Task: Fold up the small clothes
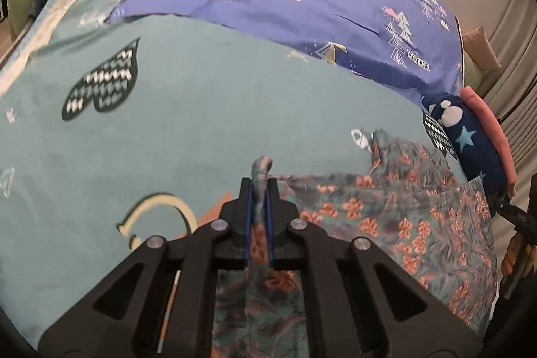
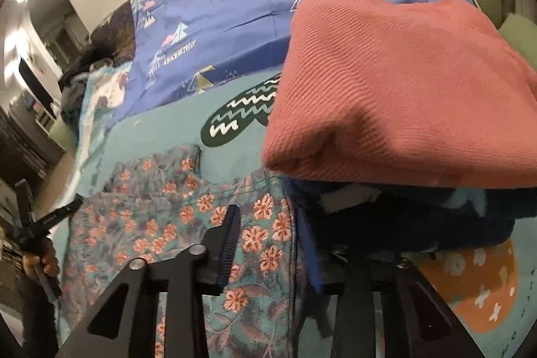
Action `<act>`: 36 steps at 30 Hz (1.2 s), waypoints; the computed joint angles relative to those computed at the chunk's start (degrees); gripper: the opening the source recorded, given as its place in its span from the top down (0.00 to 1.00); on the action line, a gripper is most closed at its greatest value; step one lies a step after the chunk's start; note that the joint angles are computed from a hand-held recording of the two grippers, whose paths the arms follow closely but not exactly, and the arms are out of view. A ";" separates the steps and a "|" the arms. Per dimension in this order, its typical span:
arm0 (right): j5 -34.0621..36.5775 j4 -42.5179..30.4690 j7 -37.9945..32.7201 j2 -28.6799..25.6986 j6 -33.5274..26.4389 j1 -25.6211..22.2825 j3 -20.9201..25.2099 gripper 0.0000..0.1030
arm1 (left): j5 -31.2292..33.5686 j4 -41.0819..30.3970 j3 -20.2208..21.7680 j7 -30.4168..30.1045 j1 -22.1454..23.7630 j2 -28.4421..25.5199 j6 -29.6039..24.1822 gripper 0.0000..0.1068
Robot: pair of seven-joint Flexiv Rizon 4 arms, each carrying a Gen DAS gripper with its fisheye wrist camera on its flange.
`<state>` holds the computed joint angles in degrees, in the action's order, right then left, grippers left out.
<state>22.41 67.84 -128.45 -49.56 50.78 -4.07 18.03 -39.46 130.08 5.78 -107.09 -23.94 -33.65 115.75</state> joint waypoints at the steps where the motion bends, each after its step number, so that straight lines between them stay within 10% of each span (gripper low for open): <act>1: -0.76 0.14 0.20 -0.13 0.27 0.78 -0.61 0.62 | 2.49 0.70 -2.03 -1.78 2.62 0.12 1.16 0.82; 5: -1.92 1.59 0.90 -0.28 4.76 2.51 -1.39 0.97 | 3.42 1.16 -2.30 -3.66 3.11 -0.02 1.81 0.67; 6: -0.65 2.74 0.13 0.24 7.75 1.74 -0.22 0.97 | 3.69 1.13 -2.22 -3.58 3.05 0.13 1.85 0.91; 11: -1.78 8.77 0.72 2.57 20.81 2.50 -1.52 0.97 | -0.56 1.57 -0.14 -1.21 -1.01 0.23 5.50 0.94; 16: -6.55 7.55 2.78 2.00 10.70 0.47 -0.07 0.88 | -7.04 0.96 1.31 2.20 -4.26 0.23 1.09 0.91; 21: -1.18 12.16 0.32 6.58 8.18 -7.07 3.48 0.60 | -20.42 6.91 1.74 5.73 -14.30 5.21 6.47 0.52; 25: 4.89 14.55 -1.97 9.88 -4.95 -14.09 3.64 0.60 | -33.43 10.59 -3.48 9.48 -22.12 8.45 10.42 0.46; 32: 18.66 19.17 -3.85 13.19 -21.78 -23.02 2.97 0.49 | -25.11 17.41 -15.24 -13.04 -22.56 9.21 14.34 0.46; 36: 23.40 17.73 -3.26 11.40 -26.10 -22.20 1.52 0.40 | -3.33 18.76 -15.55 -32.69 -15.35 3.68 20.35 0.39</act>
